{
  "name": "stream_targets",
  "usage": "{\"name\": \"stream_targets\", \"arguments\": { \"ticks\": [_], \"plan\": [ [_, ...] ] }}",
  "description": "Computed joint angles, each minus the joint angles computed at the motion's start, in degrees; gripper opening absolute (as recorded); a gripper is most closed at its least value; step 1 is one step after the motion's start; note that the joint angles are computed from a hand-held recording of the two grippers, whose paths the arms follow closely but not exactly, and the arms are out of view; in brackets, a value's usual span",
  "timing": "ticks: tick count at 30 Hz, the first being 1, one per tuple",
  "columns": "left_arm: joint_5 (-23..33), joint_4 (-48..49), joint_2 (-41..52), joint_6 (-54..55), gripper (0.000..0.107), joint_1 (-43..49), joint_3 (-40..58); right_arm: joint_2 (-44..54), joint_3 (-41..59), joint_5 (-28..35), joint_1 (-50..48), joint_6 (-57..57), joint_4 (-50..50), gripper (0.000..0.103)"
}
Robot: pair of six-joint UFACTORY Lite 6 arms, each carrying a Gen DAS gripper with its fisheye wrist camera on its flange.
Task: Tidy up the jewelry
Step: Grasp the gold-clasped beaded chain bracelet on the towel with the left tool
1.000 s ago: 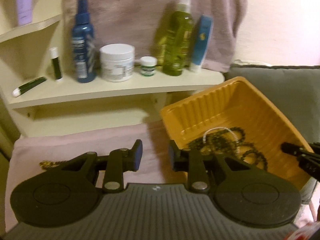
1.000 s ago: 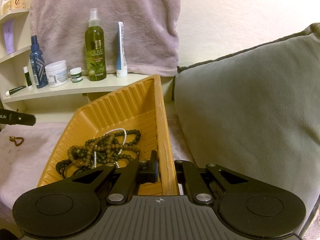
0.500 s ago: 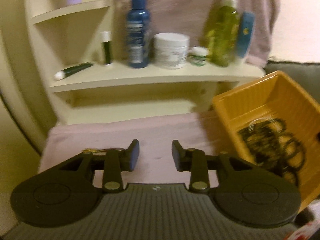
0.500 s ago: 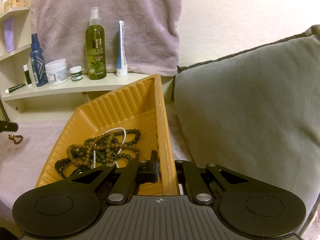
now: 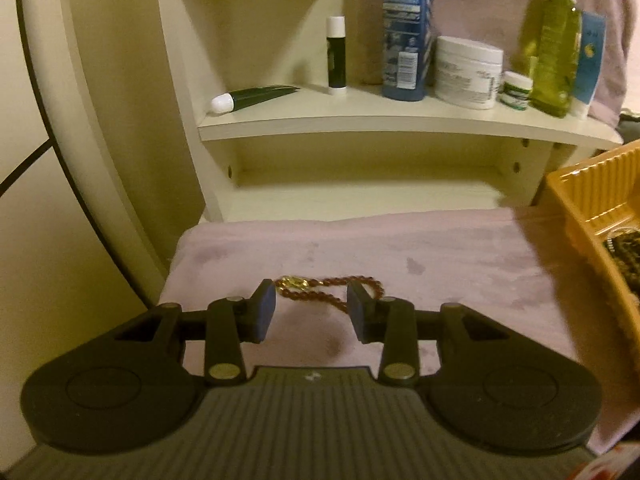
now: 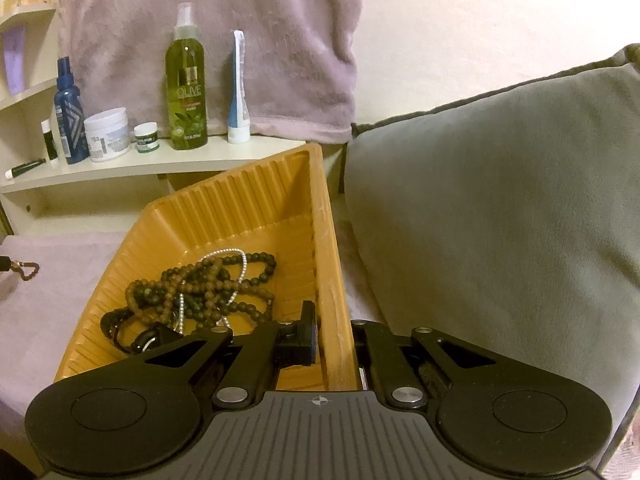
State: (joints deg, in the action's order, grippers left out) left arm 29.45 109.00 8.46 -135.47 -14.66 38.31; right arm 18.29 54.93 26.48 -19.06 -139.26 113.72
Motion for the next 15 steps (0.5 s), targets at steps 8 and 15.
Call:
{"name": "stream_targets", "arguments": {
  "ticks": [8, 15],
  "plan": [
    [-2.2, 11.6, 6.7, -5.4, 0.035, 6.6, 3.5, 1.2, 0.7, -1.6, 0.7, -2.4, 2.4, 0.005],
    [-5.6, 27.1, 10.0, -15.7, 0.035, 10.6, 5.4, 1.6, 1.3, -2.5, 1.2, -2.0, 2.3, 0.005]
  ]
}}
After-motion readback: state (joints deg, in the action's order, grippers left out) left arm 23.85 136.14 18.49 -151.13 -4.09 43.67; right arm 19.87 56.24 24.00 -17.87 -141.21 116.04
